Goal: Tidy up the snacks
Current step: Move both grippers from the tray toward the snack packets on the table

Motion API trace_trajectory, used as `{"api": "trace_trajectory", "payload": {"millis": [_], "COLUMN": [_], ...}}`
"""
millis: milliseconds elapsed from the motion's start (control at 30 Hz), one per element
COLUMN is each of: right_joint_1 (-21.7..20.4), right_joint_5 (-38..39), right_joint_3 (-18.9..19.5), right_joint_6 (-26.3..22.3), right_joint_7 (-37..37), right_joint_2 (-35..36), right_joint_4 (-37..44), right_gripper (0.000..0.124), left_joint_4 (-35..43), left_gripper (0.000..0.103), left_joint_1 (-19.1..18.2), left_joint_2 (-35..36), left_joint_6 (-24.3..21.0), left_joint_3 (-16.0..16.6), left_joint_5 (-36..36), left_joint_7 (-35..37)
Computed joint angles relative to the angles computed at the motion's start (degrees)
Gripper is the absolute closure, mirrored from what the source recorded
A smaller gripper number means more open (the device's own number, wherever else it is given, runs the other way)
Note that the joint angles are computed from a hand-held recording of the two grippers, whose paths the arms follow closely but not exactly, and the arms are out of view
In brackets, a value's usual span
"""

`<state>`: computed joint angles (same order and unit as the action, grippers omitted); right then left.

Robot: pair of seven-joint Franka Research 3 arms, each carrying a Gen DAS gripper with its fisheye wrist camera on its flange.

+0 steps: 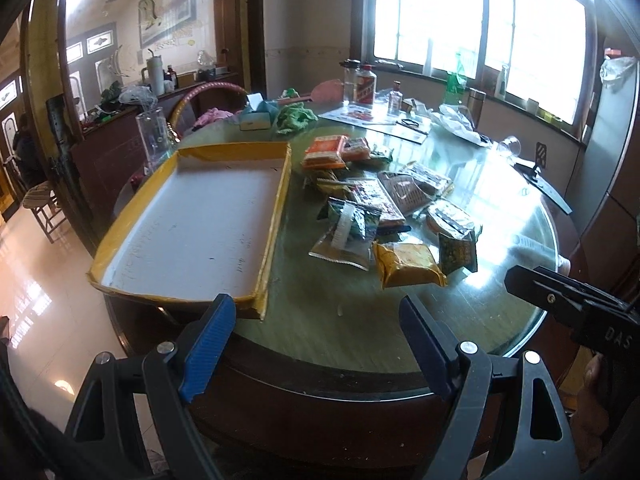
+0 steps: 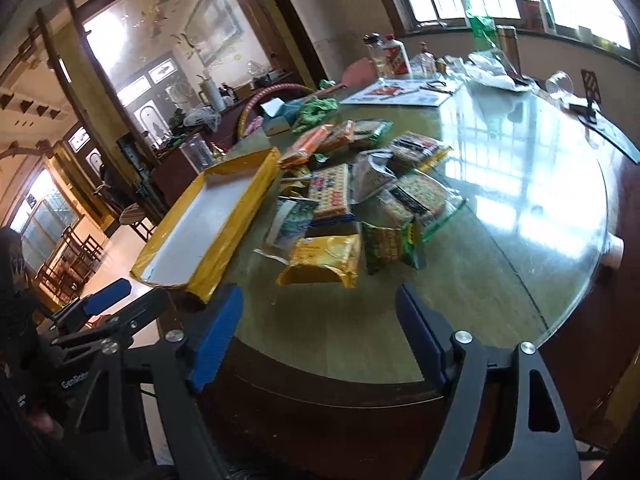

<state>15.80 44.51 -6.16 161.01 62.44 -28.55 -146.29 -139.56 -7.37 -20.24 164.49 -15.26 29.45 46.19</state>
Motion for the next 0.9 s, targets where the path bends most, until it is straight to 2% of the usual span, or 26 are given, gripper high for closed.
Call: {"api": "trace_trajectory", "payload": {"millis": [233, 400, 600, 900], "right_joint_1": [-0.6, -1.7, -2.9, -2.2], "right_joint_5": [-0.4, -1.7, -4.2, -2.8], "right_joint_3": [0.0, 0.8, 1.9, 0.7], "right_joint_6": [0.5, 0.6, 1.1, 1.2], "right_joint_7": [0.3, 1.0, 3.3, 2.3], "right_joint_2": [3.7, 4.7, 5.4, 7.5], "right_joint_4": [1.6, 2.2, 2.6, 3.9], "right_gripper": [0.048, 0.048, 0.048, 0.048], "left_joint_4": [2.0, 3.1, 4.1, 5.7], "left_gripper": [0.019, 0.019, 0.019, 0.019], "left_joint_1": [-2.6, -1.7, -2.3, -3.9], "left_joint_2": [2.9, 4.1, 5.2, 6.8], "left_joint_6": [-0.3, -1.1, -2.2, -2.5], "left_joint_3": [2.0, 1.0, 1.2, 2.7], "left_joint_5": [-4.0, -3.0, -3.4, -6.9], "left_joint_7": [4.8, 4.1, 4.7, 8.5]}}
